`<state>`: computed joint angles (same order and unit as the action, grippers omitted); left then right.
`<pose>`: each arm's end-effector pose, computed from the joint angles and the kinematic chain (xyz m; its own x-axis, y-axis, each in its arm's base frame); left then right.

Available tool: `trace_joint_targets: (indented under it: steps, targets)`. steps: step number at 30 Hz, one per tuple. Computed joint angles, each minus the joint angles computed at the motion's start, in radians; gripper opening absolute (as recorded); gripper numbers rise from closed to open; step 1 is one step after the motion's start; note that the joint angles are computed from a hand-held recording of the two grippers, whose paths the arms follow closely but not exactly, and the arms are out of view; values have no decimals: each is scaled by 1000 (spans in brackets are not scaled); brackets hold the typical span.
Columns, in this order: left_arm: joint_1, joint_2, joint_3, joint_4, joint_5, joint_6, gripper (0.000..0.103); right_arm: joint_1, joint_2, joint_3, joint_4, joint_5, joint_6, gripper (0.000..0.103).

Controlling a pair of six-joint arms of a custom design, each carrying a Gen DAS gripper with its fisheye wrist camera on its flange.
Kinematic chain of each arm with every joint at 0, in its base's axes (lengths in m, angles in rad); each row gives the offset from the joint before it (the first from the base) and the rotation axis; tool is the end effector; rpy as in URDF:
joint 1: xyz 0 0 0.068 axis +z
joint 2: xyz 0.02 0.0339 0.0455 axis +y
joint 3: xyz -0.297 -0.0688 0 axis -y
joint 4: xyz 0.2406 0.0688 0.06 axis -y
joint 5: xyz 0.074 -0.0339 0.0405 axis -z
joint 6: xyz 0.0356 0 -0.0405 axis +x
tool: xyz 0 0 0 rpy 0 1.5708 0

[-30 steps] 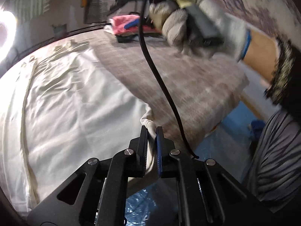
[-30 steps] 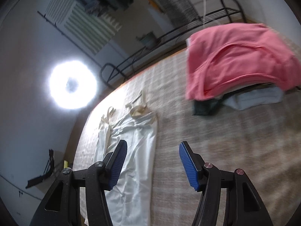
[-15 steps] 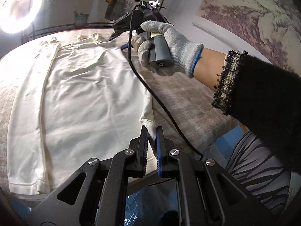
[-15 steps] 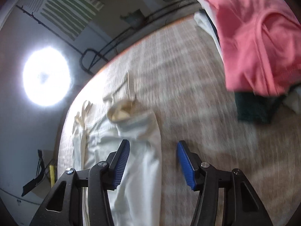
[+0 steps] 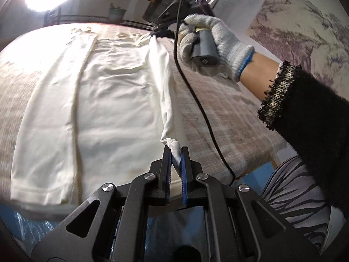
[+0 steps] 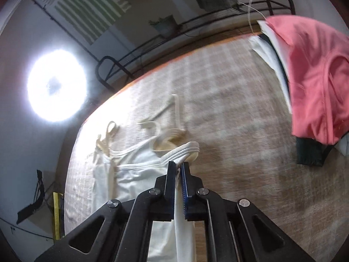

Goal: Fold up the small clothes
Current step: 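Close the left tool on the hem corner while the right tool pinches the neckline, then fold the gripped edge over the folded half with both tools, then open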

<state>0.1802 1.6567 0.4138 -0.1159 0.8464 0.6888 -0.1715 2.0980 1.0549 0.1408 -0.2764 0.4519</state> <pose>0.2018 0.0097 0.1055 -0.7195 0.2971 -0.6278 0.6393 0.6365 -0.4315 0.4052 -0.0603 0.1076 -0.6967 0.5470 -0.4641 0.3354 0.8203 0.4633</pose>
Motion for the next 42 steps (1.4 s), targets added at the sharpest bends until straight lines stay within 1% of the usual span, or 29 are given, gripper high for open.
trace_joint_targets:
  steps: [3,5,8,14,18,19,20,21,22,23,24,25,27,28,29,30,31,32,36,38,39,40,41,42]
  targets:
    - [63,28,19,-52,15,38,6,54,-5,33,-20,19,5,3]
    - [94,37,23,-58,14,52,6,93,2,60,-34,42,0,3]
    - [129,60,31,-57,5,62,6,156,51,139,-80,84,-20,0]
    - [152,95,32,-19,-17,59,6,220,154,269,-161,141,-45,0]
    - [150,86,21,-14,-17,77,6,233,181,291,-178,159,-56,0]
    - [148,86,18,-12,-17,77,6,231,181,292,-180,152,-60,3]
    - [146,89,18,-13,-16,77,6,229,180,295,-191,153,-61,17]
    - [147,92,19,-16,-16,81,6,232,188,321,-231,174,-70,29]
    - [143,95,20,-10,-17,80,6,241,189,334,-258,217,-86,45]
    - [141,98,19,-4,-18,80,6,257,187,340,-273,281,-114,47]
    - [141,99,18,-1,-19,81,6,266,190,346,-282,308,-140,47]
    - [138,98,17,3,-21,75,6,270,195,353,-291,313,-161,47]
    - [136,96,15,6,-23,71,6,277,217,381,-318,321,-189,39]
    - [136,96,14,7,-23,71,6,282,229,395,-332,339,-197,26]
    - [133,95,15,7,-23,68,6,290,244,413,-354,372,-203,15]
    - [136,93,16,4,-20,69,6,293,251,420,-360,394,-209,13]
    - [143,87,17,-5,-13,72,6,294,249,415,-350,397,-211,5]
    - [150,84,20,-14,-9,75,6,291,244,409,-344,387,-206,3]
    - [188,74,23,-41,3,100,6,277,191,354,-281,340,-185,1]
    - [179,86,9,13,-26,75,6,277,172,331,-241,314,-180,1]
    - [175,105,14,20,-41,63,6,280,173,330,-225,307,-179,1]
    - [172,138,38,-10,-52,63,6,286,183,341,-230,317,-180,2]
    - [179,148,44,-16,-43,66,6,291,200,360,-245,328,-186,6]
    - [180,144,44,-13,-45,64,6,299,218,383,-265,328,-181,9]
